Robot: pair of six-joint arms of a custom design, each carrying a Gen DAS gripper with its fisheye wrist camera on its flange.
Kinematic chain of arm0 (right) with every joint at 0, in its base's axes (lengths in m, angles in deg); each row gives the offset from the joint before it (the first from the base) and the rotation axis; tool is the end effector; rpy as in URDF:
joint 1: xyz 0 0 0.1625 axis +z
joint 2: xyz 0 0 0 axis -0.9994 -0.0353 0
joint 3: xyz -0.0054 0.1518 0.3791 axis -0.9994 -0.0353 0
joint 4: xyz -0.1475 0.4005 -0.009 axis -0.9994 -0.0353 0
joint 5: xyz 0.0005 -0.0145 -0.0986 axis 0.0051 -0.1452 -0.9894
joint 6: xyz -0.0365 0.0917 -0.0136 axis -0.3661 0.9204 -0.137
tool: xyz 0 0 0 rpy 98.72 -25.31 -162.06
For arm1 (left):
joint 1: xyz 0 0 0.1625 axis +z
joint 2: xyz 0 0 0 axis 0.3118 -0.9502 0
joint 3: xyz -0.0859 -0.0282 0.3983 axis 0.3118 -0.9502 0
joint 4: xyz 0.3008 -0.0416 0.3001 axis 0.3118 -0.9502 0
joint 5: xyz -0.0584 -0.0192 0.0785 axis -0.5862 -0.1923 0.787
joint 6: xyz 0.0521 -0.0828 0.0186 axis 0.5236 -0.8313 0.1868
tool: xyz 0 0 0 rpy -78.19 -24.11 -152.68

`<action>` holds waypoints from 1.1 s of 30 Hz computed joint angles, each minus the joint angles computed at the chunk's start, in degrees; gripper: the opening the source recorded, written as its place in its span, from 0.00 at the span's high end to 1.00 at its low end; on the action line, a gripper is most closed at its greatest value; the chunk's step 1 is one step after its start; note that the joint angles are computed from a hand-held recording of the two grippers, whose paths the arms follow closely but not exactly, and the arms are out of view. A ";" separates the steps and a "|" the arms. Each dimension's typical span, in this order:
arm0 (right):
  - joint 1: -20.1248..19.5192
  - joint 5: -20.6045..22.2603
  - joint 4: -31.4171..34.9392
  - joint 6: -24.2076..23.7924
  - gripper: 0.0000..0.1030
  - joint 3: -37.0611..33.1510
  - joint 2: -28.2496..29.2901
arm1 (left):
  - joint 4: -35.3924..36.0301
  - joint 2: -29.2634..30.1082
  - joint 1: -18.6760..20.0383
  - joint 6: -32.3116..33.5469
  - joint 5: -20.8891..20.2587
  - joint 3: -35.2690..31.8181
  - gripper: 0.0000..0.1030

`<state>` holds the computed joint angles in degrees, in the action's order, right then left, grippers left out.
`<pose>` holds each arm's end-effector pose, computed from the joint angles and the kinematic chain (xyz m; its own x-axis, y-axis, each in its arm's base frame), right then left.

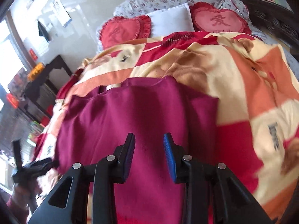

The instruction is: Fold small clothes

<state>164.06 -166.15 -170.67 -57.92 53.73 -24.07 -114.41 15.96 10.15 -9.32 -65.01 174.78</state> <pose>0.0063 -0.4883 0.3567 -0.8785 -0.1626 0.4491 -0.4024 0.7585 -0.5125 -0.3177 -0.3992 0.0670 -0.7903 -0.1489 -0.5943 0.1687 0.8797 -0.4447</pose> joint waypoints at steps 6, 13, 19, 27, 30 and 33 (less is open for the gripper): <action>0.88 -4.25 -9.76 5.16 0.83 -4.10 6.46 | -1.44 -0.04 0.85 0.97 -0.96 0.22 0.25; -0.31 -3.97 -6.86 4.87 0.76 -6.70 8.16 | -2.64 1.00 1.29 2.05 -0.32 -0.06 0.24; 1.27 -5.78 -6.22 2.69 0.76 -10.11 12.24 | -2.59 2.40 1.66 1.82 -0.08 -1.18 0.22; 1.69 -7.11 -10.97 1.11 1.00 -11.31 13.11 | -3.65 2.79 1.98 1.74 0.17 -0.86 0.20; 1.38 -8.61 -7.73 2.05 1.00 -12.92 14.34 | -3.45 3.00 2.07 1.67 0.15 -1.26 0.20; 2.39 -9.90 -8.70 3.41 0.91 -11.47 12.72 | -4.29 2.75 2.19 1.64 0.04 -0.95 0.20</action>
